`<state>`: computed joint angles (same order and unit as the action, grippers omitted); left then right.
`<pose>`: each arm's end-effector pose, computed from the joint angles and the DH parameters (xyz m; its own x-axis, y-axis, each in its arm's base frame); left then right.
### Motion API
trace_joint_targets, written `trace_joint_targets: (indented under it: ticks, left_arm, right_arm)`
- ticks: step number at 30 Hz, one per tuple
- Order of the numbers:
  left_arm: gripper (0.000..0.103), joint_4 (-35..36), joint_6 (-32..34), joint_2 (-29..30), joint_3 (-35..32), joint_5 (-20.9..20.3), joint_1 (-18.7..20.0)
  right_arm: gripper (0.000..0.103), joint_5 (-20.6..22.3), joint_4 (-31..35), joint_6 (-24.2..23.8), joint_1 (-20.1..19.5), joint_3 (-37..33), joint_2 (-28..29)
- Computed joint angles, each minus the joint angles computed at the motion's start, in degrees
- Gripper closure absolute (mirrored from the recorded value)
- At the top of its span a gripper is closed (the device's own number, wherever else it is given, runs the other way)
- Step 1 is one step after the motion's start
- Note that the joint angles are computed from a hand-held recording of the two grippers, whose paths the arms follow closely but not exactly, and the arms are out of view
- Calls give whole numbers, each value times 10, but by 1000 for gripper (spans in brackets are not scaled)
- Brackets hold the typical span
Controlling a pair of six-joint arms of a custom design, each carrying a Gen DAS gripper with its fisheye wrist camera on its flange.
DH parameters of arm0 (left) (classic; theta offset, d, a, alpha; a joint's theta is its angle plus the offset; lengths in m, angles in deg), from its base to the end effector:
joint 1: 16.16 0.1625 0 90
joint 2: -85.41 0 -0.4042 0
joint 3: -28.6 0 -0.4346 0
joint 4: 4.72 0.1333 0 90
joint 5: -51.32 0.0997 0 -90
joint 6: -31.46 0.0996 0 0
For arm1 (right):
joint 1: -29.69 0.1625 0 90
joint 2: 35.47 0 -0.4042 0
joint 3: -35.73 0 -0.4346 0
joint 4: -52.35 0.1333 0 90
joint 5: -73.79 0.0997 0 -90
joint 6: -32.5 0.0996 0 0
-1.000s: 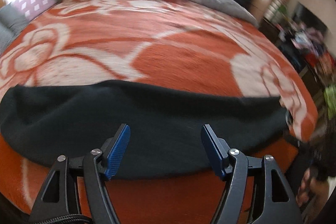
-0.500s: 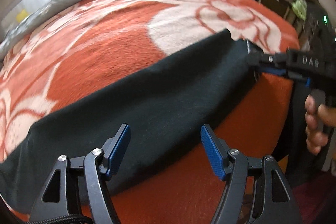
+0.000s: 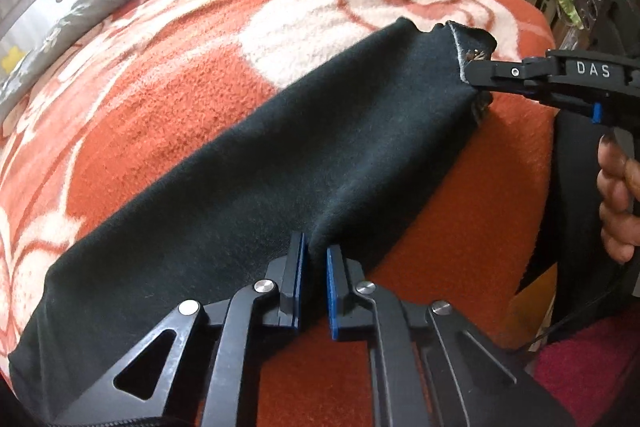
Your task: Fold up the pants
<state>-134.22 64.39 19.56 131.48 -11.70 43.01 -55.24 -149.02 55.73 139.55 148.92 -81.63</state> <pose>-0.1623 -0.6202 0.1852 -0.3724 0.8356 -0.4039 0.8512 0.4809 0.2102 0.2617 -0.5168 0.0682 -0.9046 0.4032 0.1382 0.1239 0.5590 -0.8199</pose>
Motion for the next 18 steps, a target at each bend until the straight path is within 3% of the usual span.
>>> trace_joint_targets:
  ticks: [4, 9, 11, 13, 15, 18]
  left_arm:
    - [95, 14, 8, -14, 1, -21, 0]
    - [87, 34, -2, -7, -2, -12, 1]
    - [83, 41, -11, -7, -7, -18, 0]
    - [68, 48, -13, -10, -13, -31, -1]
    - [58, 54, -15, -9, -27, -47, -2]
    - [56, 60, -25, 6, -55, -62, -2]
  right_arm:
    - [97, -11, 1, -3, 9, 11, -10]
    - [95, -2, 46, 53, -7, 21, -17]
    - [87, 1, 57, 78, -11, 27, -24]
    - [65, -10, 48, 88, -9, 32, -29]
    - [54, -22, 22, 90, -3, 39, -30]
    - [54, -20, 13, 91, 1, 46, -29]
